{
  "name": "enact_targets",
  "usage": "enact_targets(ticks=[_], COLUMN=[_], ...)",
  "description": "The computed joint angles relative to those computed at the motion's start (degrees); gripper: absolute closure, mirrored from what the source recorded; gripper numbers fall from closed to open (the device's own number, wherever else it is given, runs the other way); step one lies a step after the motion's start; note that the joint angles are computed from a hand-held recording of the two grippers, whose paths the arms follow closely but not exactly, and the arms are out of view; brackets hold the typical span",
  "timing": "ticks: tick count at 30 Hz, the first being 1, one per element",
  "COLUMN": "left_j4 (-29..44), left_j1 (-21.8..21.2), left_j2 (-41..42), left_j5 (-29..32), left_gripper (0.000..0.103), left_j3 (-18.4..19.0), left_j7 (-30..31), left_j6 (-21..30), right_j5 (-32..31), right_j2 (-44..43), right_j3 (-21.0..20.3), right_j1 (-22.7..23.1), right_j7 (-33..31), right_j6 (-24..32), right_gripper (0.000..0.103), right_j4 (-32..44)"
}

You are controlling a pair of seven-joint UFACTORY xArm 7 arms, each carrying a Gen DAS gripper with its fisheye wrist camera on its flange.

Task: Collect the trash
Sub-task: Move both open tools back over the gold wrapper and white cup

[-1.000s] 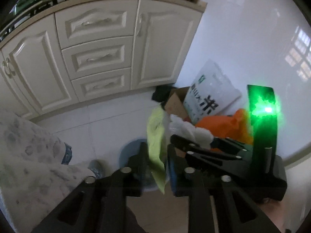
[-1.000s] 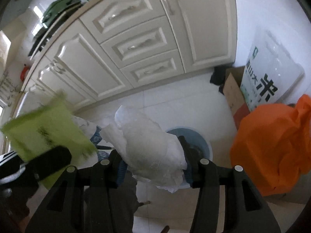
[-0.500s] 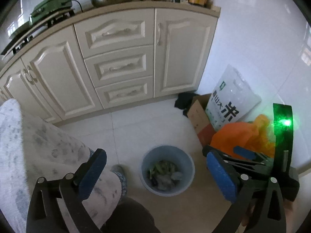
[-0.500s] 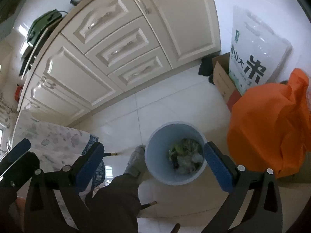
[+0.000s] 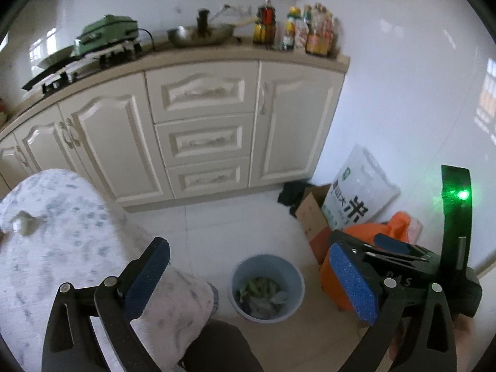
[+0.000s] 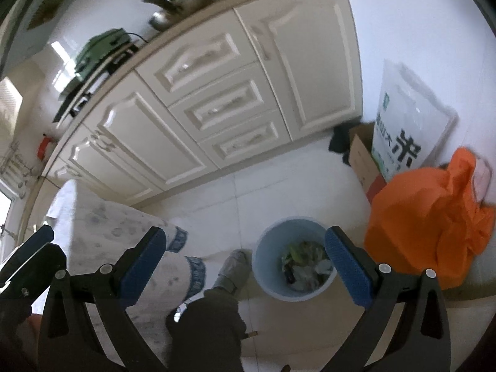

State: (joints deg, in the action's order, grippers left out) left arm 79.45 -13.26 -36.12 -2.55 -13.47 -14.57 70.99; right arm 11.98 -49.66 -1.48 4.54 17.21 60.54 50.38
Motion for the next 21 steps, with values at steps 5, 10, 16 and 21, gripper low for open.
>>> enact_targets(ticks=[5,10,16,21], left_j4=[0.6,1.2,3.7,5.7], left_j1=[0.9,3.7,7.6,10.7], left_j2=[-6.7,-13.2,-18.8,-23.2], left_j5=[-0.3,0.5,1.3,2.4], left_gripper=[0.001,0.001,0.001,0.001], left_j3=[3.6,7.1,12.3,16.7], left_j7=[1.4,4.2,7.6,9.7], left_j6=[3.2,5.7,9.5,12.2], right_j5=[-0.5,-1.4,-2.9,-4.8], right_j2=[0.9,3.1,8.0,12.5], right_j3=[2.9,6.9,12.8,18.2], right_j1=[1.3,3.7,7.1,9.5], right_j7=[1.0,2.1,3.1,4.9], right_j6=[0.6,0.6,0.3,-2.0], right_gripper=[0.0,0.0,0.0,0.0], right_j4=[5.9,12.8,21.3,27.4])
